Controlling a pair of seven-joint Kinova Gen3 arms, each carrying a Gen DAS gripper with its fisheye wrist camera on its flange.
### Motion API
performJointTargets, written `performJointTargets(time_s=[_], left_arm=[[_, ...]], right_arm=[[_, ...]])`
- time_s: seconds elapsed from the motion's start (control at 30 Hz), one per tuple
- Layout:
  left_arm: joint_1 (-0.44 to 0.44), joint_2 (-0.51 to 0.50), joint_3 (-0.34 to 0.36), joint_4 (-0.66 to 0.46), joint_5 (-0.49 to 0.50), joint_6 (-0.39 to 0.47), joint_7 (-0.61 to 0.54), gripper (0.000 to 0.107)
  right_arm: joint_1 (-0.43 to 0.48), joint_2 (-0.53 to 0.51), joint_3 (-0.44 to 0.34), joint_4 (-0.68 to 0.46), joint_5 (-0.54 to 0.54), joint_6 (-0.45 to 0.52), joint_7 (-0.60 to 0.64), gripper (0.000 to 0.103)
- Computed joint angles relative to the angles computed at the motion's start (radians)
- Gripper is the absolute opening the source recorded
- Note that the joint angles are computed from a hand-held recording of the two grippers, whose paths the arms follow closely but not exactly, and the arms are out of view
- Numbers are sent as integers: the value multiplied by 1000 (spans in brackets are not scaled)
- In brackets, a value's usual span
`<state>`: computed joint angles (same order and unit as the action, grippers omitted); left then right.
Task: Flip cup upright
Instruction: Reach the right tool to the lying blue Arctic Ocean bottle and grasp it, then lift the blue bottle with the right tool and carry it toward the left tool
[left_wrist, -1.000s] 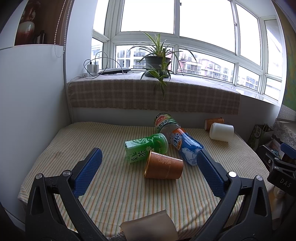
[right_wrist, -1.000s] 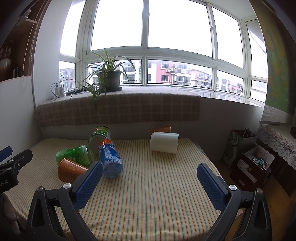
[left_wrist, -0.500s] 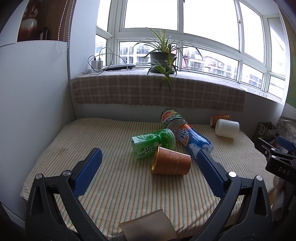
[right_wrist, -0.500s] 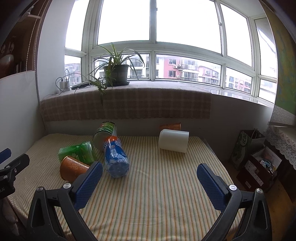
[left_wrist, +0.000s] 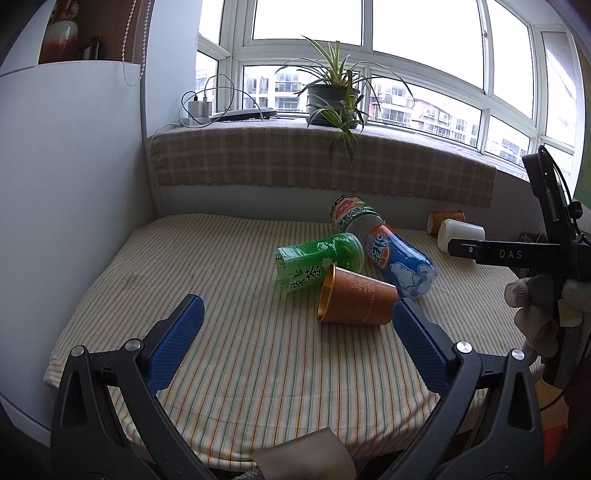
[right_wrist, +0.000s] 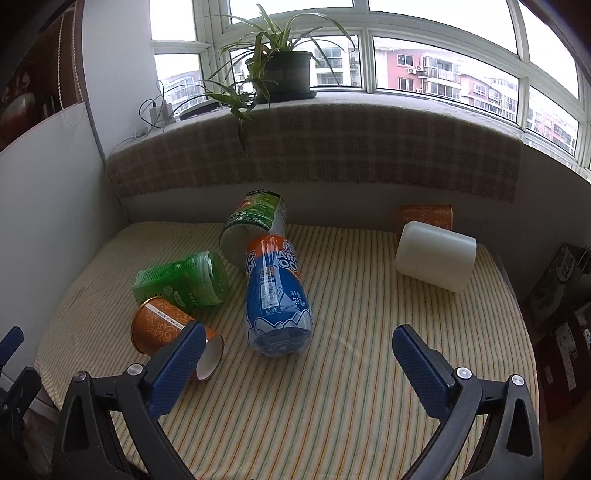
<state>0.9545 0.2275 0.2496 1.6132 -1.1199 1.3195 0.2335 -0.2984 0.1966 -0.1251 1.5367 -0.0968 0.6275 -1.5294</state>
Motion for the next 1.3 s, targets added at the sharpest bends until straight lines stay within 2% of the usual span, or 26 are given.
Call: performJointTargets(time_s=[0.13, 0.43, 0.57, 0.73, 0.8, 1.03, 1.17, 1.3], left_arm=[[-10, -11, 3, 14, 28, -14, -2, 103], [-22, -28, 15, 44, 60, -21, 22, 103], [-24, -34, 19, 52, 65, -16, 35, 103], [-30, -38, 26, 57, 76, -18, 35, 103], [-31, -38, 27, 57, 80, -17, 34, 103], [-37, -43, 29, 59, 85, -27, 25, 103], [-43, -44, 29, 58, 91, -37, 16, 103], [-43, -43, 28, 55, 87, -41, 7, 103]], right_arm=[[29, 107, -16, -155, -56, 142, 67, 101], [0, 329, -1, -493, -54, 437, 84, 94], [-16, 418, 8, -630, -50, 547, 75, 92], [-33, 493, 17, -746, -42, 636, 62, 88], [-33, 513, 15, -779, -47, 666, 62, 87], [-34, 555, 12, -842, -64, 736, 58, 69], [-41, 560, 13, -849, -65, 737, 54, 67], [-27, 519, 8, -780, -74, 694, 64, 67]])
